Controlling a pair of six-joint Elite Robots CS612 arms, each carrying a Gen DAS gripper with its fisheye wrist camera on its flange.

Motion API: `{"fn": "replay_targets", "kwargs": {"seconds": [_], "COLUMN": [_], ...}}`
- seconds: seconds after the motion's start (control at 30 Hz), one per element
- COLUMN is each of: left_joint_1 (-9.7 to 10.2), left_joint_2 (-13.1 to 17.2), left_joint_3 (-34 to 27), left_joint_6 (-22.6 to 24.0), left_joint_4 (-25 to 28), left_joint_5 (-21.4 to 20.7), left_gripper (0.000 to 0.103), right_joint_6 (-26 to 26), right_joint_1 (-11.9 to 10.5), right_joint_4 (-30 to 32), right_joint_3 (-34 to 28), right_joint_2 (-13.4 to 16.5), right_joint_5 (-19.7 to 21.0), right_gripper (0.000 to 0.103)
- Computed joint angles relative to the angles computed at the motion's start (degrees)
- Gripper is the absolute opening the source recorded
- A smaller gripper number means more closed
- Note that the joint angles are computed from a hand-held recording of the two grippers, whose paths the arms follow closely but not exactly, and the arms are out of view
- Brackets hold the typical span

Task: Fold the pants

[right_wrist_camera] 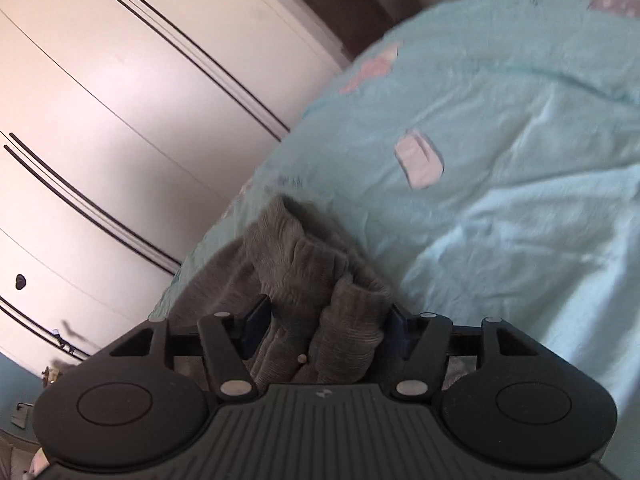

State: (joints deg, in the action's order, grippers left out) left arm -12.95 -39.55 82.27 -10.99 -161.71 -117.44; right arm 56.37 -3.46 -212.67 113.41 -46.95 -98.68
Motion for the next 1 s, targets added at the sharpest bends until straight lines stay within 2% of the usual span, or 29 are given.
{"fn": "replay_targets", "kwargs": {"seconds": [0.07,0.1,0.17,0.2,0.27,0.37,0.4,0.5,0.57,0.6,0.67,0.73,0.8,0.83,0.87,0.93,0.97,1.0], "left_joint_1": [-0.19,-0.49,-1.11,-1.21,-1.13,-1.03,-1.05,-1.10,-1.55,-2.03,-2.81,-3.74,-4.74,-5.18,-5.51,-6.14,-6.58,-6.95], "left_joint_2": [0.52,0.60,0.64,0.72,1.15,2.14,2.70,4.77,6.28,7.05,8.46,9.94,11.54,12.35,13.33,14.29,14.65,14.89], "left_joint_3": [-0.65,-1.00,-1.76,-2.09,-2.75,-4.90,-6.15,-10.90,-14.35,-16.30,-19.35,-21.94,-24.96,-26.47,-28.16,-29.29,-29.14,-28.86], "left_joint_6": [0.03,0.40,1.36,1.93,2.41,1.36,0.86,1.92,3.51,4.61,7.62,10.39,13.37,14.60,16.04,17.05,17.37,17.94], "left_joint_4": [0.35,1.29,3.38,3.25,0.95,-1.83,-2.13,-1.84,-1.37,-0.54,0.42,0.59,3.79,5.96,8.15,9.02,6.67,4.26], "left_joint_5": [-0.72,0.10,2.65,3.10,3.36,5.34,6.17,5.87,6.36,7.58,8.49,10.17,12.17,13.16,13.47,15.71,18.15,20.63], "left_gripper": [0.096,0.096,0.095,0.095,0.095,0.095,0.095,0.092,0.090,0.089,0.089,0.089,0.087,0.084,0.071,0.053,0.031,0.019], "right_joint_6": [-0.23,-1.16,-2.63,-2.04,-1.95,-2.34,-1.71,3.45,5.24,5.45,5.17,4.46,4.84,5.28,5.33,4.92,4.87,5.07], "right_joint_1": [-0.05,0.04,0.20,0.16,0.48,0.70,0.74,0.13,0.00,0.15,0.42,0.56,0.42,0.37,0.42,0.44,0.46,0.31], "right_joint_4": [-2.83,-2.34,2.77,3.40,1.28,2.83,1.78,-2.13,-3.60,-3.90,-2.56,-1.68,-1.20,-1.14,-1.00,-0.66,-0.47,-0.44], "right_joint_3": [0.65,0.05,0.20,0.44,2.01,2.21,2.55,3.06,3.03,2.97,2.52,2.35,2.20,2.09,2.09,1.86,1.97,1.87], "right_joint_2": [0.34,0.89,0.82,0.89,0.52,-0.55,-0.71,0.01,0.49,0.61,0.52,0.31,0.35,0.49,0.43,0.57,0.40,0.50], "right_joint_5": [1.25,1.25,1.18,1.26,0.81,0.48,0.85,4.90,6.81,6.87,6.15,5.55,5.73,5.76,5.84,5.83,5.97,6.38], "right_gripper": [0.063,0.063,0.061,0.061,0.061,0.064,0.067,0.067,0.067,0.066,0.059,0.058,0.059,0.060,0.063,0.063,0.063,0.063]}}
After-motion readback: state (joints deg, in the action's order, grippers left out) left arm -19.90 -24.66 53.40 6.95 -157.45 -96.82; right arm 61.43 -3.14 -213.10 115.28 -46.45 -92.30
